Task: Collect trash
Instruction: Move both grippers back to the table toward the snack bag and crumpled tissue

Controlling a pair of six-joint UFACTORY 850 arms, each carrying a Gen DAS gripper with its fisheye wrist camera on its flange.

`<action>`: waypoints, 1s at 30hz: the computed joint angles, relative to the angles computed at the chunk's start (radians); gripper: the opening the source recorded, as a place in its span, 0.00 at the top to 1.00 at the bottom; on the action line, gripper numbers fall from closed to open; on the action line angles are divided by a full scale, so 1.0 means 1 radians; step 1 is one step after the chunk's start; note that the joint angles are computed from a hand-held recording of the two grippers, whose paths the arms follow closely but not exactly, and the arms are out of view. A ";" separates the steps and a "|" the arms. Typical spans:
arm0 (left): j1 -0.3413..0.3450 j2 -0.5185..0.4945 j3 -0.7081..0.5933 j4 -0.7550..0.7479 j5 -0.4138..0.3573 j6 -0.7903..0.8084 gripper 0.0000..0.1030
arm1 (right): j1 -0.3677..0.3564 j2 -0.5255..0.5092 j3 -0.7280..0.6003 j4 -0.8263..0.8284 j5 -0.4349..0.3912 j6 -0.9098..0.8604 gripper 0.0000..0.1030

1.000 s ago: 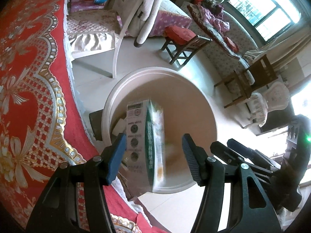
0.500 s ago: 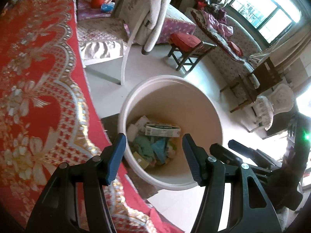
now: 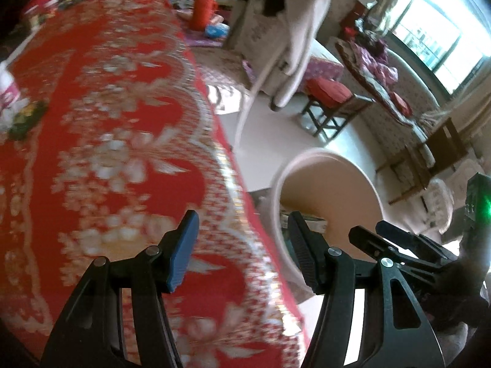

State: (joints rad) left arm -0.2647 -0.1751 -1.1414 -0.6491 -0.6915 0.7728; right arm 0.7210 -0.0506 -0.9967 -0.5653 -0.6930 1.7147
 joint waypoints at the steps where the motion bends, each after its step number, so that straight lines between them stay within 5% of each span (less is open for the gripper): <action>1: 0.008 0.000 -0.004 0.004 0.002 -0.006 0.43 | -0.001 -0.018 -0.021 0.001 0.006 -0.016 0.36; 21: 0.313 -0.066 -0.107 0.072 0.016 -0.059 0.43 | 0.011 -0.418 -0.506 0.147 0.084 -0.393 0.36; 30: 0.426 -0.173 -0.235 0.100 -0.012 -0.081 0.43 | -0.005 -0.674 -0.860 0.332 0.030 -0.643 0.35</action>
State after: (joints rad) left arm 0.1609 -0.3486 -1.3767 -0.5487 -0.7031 0.6922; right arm 0.7157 -0.7250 -1.8569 -0.2328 -0.6631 1.0719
